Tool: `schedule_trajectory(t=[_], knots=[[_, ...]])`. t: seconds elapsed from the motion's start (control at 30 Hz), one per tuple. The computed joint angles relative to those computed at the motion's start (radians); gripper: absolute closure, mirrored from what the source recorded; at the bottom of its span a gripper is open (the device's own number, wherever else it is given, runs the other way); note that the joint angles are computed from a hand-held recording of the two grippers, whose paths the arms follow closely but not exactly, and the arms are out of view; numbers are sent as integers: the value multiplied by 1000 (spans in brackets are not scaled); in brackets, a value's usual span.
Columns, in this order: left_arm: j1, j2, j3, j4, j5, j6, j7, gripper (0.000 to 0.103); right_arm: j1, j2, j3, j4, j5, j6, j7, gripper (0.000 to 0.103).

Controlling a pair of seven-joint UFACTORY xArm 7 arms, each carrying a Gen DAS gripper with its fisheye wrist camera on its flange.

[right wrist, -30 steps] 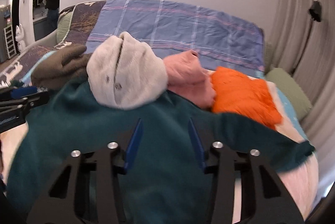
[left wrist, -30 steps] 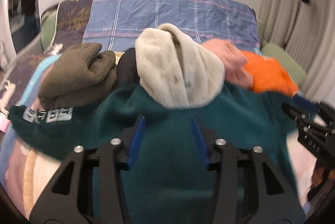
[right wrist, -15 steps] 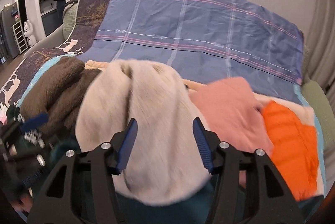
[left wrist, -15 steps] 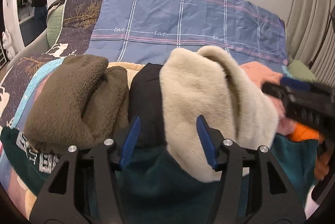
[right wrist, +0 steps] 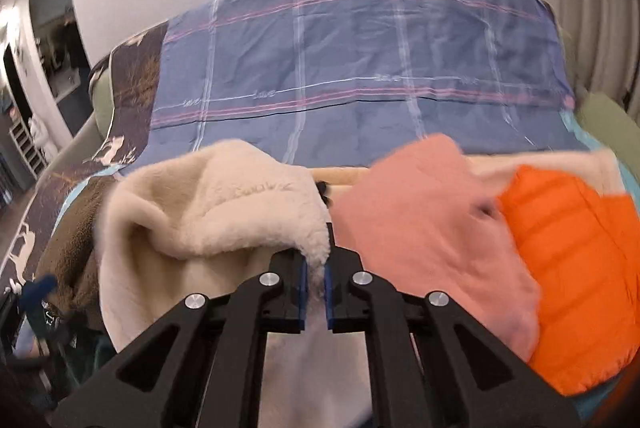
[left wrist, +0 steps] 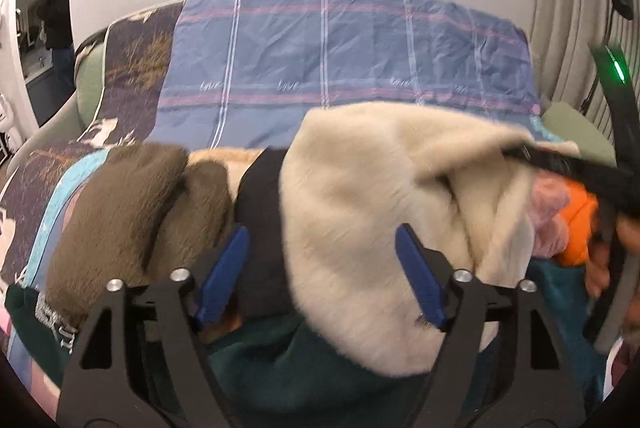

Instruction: Fold large clothes

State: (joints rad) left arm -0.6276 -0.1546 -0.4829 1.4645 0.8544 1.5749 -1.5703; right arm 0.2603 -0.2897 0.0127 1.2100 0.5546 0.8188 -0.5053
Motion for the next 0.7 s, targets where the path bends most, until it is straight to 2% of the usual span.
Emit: schedule_trajectory(t=[0.1, 0.13, 0.2, 0.27, 0.37, 0.43, 0.47, 0.5, 0.57, 0.7], knots=[[-4, 106, 15, 101, 47, -5, 47, 16, -29, 31, -42, 33, 17, 112, 27, 97], [-18, 151, 24, 148, 60, 29, 74, 16, -38, 36, -47, 38, 29, 133, 28, 97], [-56, 283, 42, 291, 99, 182, 153, 16, -52, 34, -44, 38, 38, 150, 20, 96], [-85, 332, 75, 346, 124, 273, 176, 16, -58, 27, -32, 33, 26, 133, -1, 96], [-97, 265, 128, 287, 113, 302, 129, 33, -57, 27, -17, 29, 8, 98, -21, 96], [-96, 187, 161, 212, 76, 285, 98, 40, -58, 44, -19, 28, 17, 81, -27, 96], [-79, 133, 173, 156, 28, 250, 91, 45, -59, 45, -18, 24, 22, 77, -23, 96], [-58, 94, 177, 112, -9, 216, 95, 54, -59, 55, -21, 27, 35, 80, -21, 96], [-25, 15, 179, 7, -77, 132, 97, 58, -60, 59, -20, 17, 51, 74, -28, 96], [12, -43, 148, -96, -125, 49, 99, 65, -62, 40, -16, -9, 39, 61, -55, 95]])
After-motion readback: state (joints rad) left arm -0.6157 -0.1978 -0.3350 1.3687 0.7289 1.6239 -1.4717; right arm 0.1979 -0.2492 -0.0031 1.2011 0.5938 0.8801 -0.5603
